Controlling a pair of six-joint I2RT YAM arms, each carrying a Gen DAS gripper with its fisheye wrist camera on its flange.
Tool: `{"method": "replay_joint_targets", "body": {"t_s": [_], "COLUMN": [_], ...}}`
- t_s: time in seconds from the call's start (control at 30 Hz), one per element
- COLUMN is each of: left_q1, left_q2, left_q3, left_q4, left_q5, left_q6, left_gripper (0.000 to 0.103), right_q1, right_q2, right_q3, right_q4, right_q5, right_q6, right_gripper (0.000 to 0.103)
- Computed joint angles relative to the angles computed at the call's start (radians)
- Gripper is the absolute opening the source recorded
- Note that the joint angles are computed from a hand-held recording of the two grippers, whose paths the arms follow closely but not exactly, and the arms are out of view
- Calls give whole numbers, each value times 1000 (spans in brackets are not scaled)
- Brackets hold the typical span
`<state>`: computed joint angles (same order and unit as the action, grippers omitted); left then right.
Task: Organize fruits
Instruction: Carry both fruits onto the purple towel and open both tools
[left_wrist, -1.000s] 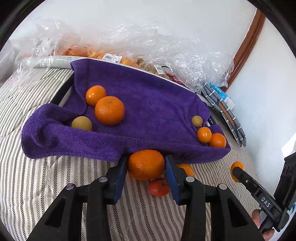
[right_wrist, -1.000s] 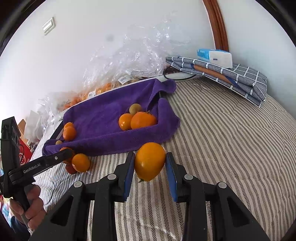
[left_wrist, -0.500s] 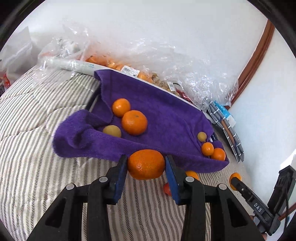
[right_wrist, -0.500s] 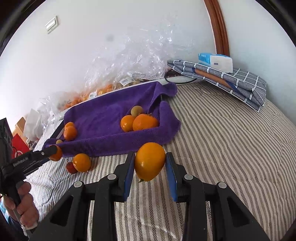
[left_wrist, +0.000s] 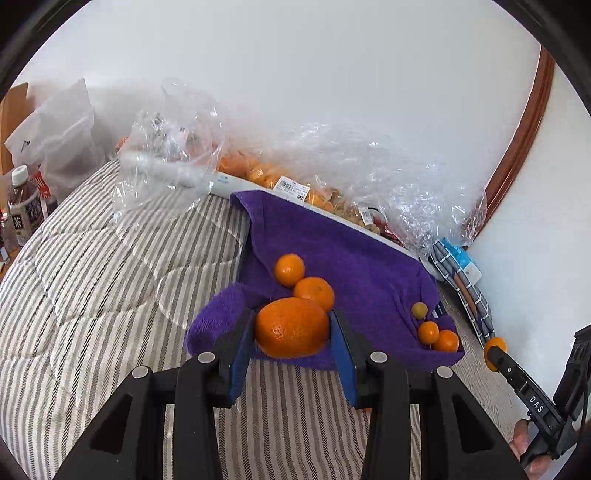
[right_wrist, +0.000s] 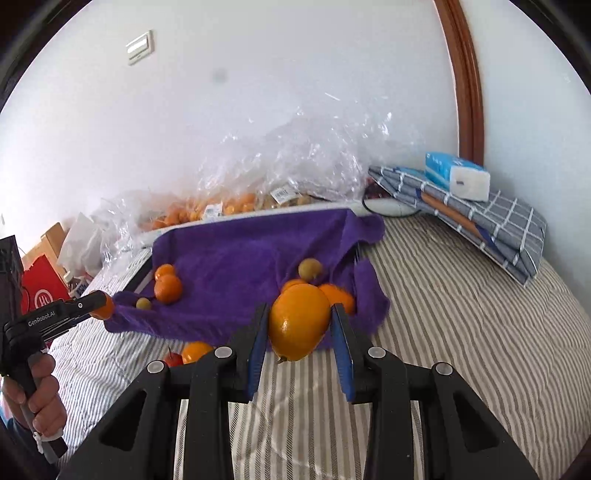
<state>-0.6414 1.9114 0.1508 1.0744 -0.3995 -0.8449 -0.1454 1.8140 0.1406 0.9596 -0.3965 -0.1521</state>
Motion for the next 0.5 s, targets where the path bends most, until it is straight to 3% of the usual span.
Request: {"method": "replay_joint_targets", "body": {"t_s": [0.23, 0.5], "left_q1": [54, 110], "left_q2": [-90, 90], "left_q3": [92, 238], "left_q4": [-131, -107], "left_q5": [24, 157], "left_q6": [90, 86], "left_gripper": [39, 39], "right_q1": [97, 205], "right_q2": [-11, 156], "right_q3": [74, 208], "right_q4": [-33, -32], "right_q5": [42, 93], "right_q6": [60, 93], "right_gripper": [33, 33]}}
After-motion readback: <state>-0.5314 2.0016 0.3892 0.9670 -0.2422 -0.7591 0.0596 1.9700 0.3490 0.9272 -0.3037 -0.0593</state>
